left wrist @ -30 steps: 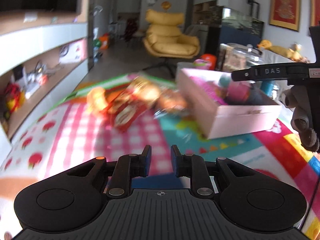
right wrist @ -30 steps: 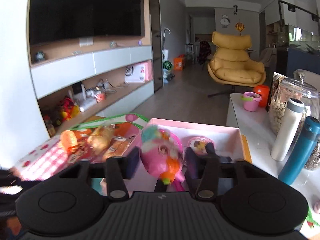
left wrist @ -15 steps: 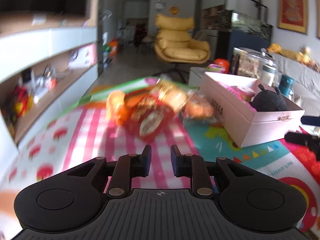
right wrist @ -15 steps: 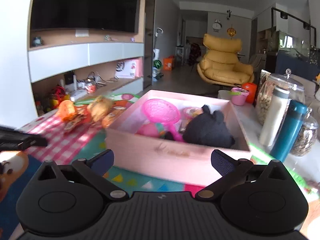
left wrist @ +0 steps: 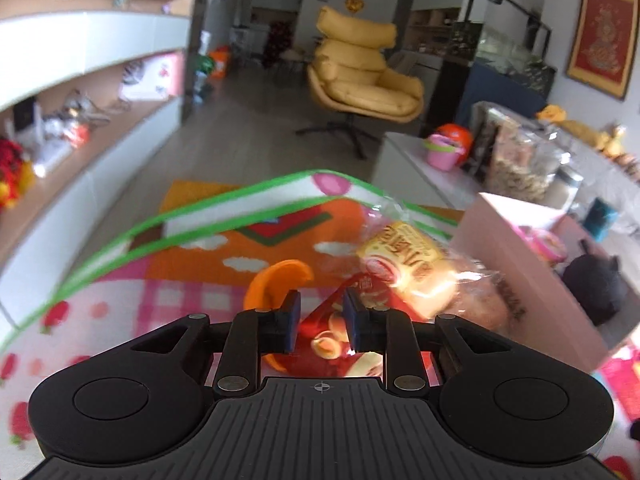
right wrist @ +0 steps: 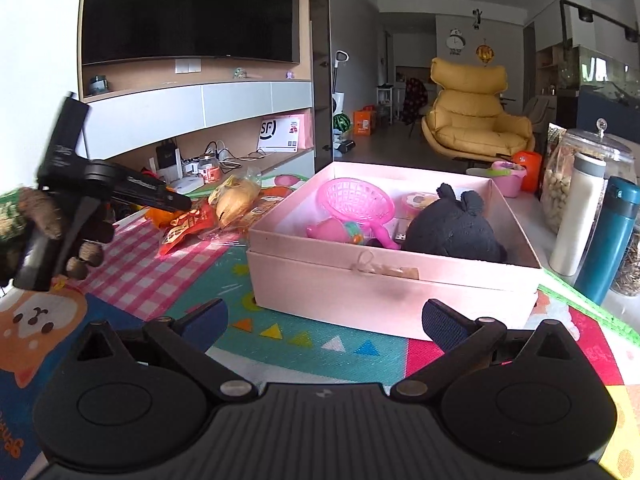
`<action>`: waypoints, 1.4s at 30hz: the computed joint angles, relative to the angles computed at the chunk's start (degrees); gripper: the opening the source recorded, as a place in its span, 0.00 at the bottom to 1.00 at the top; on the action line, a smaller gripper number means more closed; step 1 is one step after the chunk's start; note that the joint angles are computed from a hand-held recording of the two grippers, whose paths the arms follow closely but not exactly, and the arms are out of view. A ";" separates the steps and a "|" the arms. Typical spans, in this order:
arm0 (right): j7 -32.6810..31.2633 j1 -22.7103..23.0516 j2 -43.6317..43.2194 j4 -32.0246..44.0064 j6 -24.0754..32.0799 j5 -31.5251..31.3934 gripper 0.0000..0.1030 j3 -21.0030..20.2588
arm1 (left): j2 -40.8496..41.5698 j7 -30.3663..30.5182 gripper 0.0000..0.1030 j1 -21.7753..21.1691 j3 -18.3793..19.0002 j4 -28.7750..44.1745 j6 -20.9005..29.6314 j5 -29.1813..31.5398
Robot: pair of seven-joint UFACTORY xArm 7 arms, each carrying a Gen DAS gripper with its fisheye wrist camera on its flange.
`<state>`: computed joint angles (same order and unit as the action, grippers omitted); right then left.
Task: Organize objects
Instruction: 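Grasp the red snack bag with the left gripper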
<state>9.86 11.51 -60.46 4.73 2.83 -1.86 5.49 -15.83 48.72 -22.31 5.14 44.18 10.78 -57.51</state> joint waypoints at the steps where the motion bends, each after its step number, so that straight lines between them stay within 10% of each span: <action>1: -0.02 0.08 0.02 0.02 0.06 0.01 1.00 -0.10 | -0.40 0.83 0.24 -0.28 0.97 0.16 2.29 -0.76; 5: 0.36 0.14 0.25 0.16 0.23 0.06 1.00 0.19 | -5.23 8.89 0.27 -0.54 1.51 -2.72 9.08 -3.48; 9: 0.40 0.13 0.49 0.43 0.67 0.03 1.00 0.12 | -11.41 7.56 0.28 0.88 -2.11 -7.97 14.63 6.66; 15: 0.44 0.07 0.78 0.69 1.00 0.08 1.00 -0.14 | -17.91 -2.11 0.19 1.02 -12.73 -17.67 1.73 16.68; 20: 0.46 0.23 1.43 1.26 1.92 0.64 1.00 -1.01 | -18.24 -4.66 0.22 -3.44 -6.55 -14.96 10.33 18.94; 26: 0.06 0.60 1.69 1.52 2.44 1.16 1.00 -1.70 | -18.25 -3.36 0.65 -9.24 0.42 -11.91 21.21 16.55; 34: 0.07 0.32 1.36 1.33 2.41 1.63 1.00 -1.87 | -21.27 -8.11 0.63 -5.94 -7.66 -16.20 9.19 26.93; 38: -0.04 0.42 1.58 1.49 2.63 1.75 1.00 -1.94 | -19.51 -15.11 0.62 5.92 -16.47 -18.04 -4.49 36.74; 42: -0.08 0.44 1.61 1.46 2.63 1.80 1.00 -1.88 | -12.97 -19.71 0.62 12.73 -17.88 -13.43 -2.87 41.88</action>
<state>9.78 11.96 -58.84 6.18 5.46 -0.06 3.62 -28.80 29.01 -9.58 -12.74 30.75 7.91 -15.63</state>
